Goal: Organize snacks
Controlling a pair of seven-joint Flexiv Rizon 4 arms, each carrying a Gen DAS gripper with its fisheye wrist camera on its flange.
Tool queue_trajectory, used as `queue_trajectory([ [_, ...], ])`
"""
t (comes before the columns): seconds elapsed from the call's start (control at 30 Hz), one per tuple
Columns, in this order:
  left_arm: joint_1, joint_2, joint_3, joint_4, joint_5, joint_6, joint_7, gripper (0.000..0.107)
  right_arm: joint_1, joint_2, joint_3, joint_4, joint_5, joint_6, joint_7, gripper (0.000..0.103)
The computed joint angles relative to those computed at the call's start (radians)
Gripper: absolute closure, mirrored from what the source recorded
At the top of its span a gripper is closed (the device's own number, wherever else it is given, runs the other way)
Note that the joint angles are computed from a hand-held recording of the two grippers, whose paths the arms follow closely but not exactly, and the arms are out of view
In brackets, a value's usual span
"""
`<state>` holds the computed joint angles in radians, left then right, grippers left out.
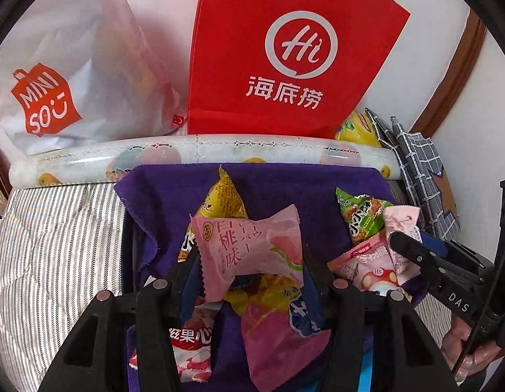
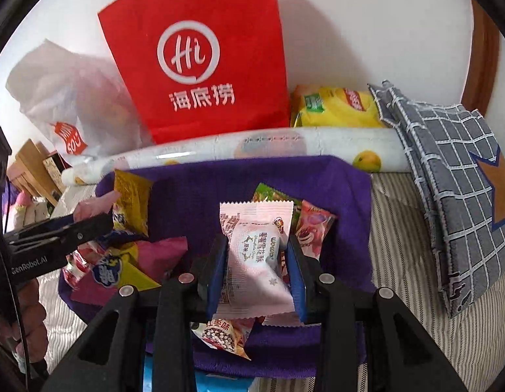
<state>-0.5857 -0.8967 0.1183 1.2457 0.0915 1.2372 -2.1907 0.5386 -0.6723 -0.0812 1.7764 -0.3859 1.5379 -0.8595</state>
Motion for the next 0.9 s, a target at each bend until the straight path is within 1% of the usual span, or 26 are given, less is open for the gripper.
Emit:
queue_trajectory([
  [0.07, 0.002, -0.003, -0.003, -0.002, -0.001, 0.001, 0.002, 0.055, -0.012, -0.003, 0.017, -0.003, 0.004, 0.005, -0.009, 0.066],
  [0.13, 0.005, -0.005, -0.009, -0.006, -0.001, -0.004, 0.014, 0.054, 0.000, -0.001, 0.001, 0.001, 0.002, 0.011, -0.008, 0.065],
  [0.2, 0.006, -0.005, -0.013, -0.009, -0.003, -0.010, 0.022, 0.050, 0.025, 0.005, -0.030, 0.010, -0.006, 0.017, -0.003, 0.065],
  [0.23, 0.007, -0.005, -0.015, -0.010, -0.005, -0.011, 0.024, 0.049, 0.037, 0.008, -0.044, 0.015, -0.010, 0.020, 0.000, 0.065],
  [0.33, -0.001, 0.002, -0.006, -0.008, -0.003, -0.020, 0.015, 0.044, 0.061, 0.022, -0.071, 0.030, -0.019, 0.018, 0.011, 0.062],
  [0.37, -0.004, 0.007, -0.003, -0.004, -0.001, -0.019, 0.010, 0.041, 0.067, 0.028, -0.078, 0.037, -0.020, 0.021, 0.016, 0.060],
  [0.47, -0.012, 0.027, 0.005, 0.016, 0.009, -0.013, -0.011, 0.030, 0.096, 0.054, -0.113, 0.069, -0.026, 0.043, 0.035, 0.058],
  [0.5, -0.019, 0.038, 0.013, 0.025, 0.013, -0.016, -0.023, 0.028, 0.110, 0.064, -0.130, 0.082, -0.028, 0.048, 0.043, 0.055],
  [0.57, -0.033, 0.058, 0.028, 0.040, 0.029, -0.026, -0.044, 0.027, 0.151, 0.090, -0.176, 0.113, -0.034, 0.057, 0.065, 0.050],
  [0.67, -0.060, 0.096, 0.053, 0.070, 0.066, -0.038, -0.085, 0.026, 0.219, 0.130, -0.253, 0.163, -0.045, 0.074, 0.095, 0.049],
  [0.7, -0.074, 0.116, 0.063, 0.089, 0.083, -0.037, -0.105, 0.025, 0.249, 0.149, -0.285, 0.184, -0.050, 0.071, 0.109, 0.045],
  [0.73, -0.080, 0.130, 0.066, 0.101, 0.097, -0.037, -0.119, 0.025, 0.278, 0.168, -0.316, 0.204, -0.057, 0.069, 0.125, 0.043],
  [0.83, -0.109, 0.177, 0.080, 0.142, 0.144, -0.036, -0.175, 0.023, 0.386, 0.237, -0.432, 0.281, -0.100, 0.060, 0.187, 0.040],
  [0.9, -0.139, 0.215, 0.092, 0.175, 0.185, -0.036, -0.222, 0.021, 0.457, 0.283, -0.514, 0.334, -0.146, 0.061, 0.236, 0.036],
])
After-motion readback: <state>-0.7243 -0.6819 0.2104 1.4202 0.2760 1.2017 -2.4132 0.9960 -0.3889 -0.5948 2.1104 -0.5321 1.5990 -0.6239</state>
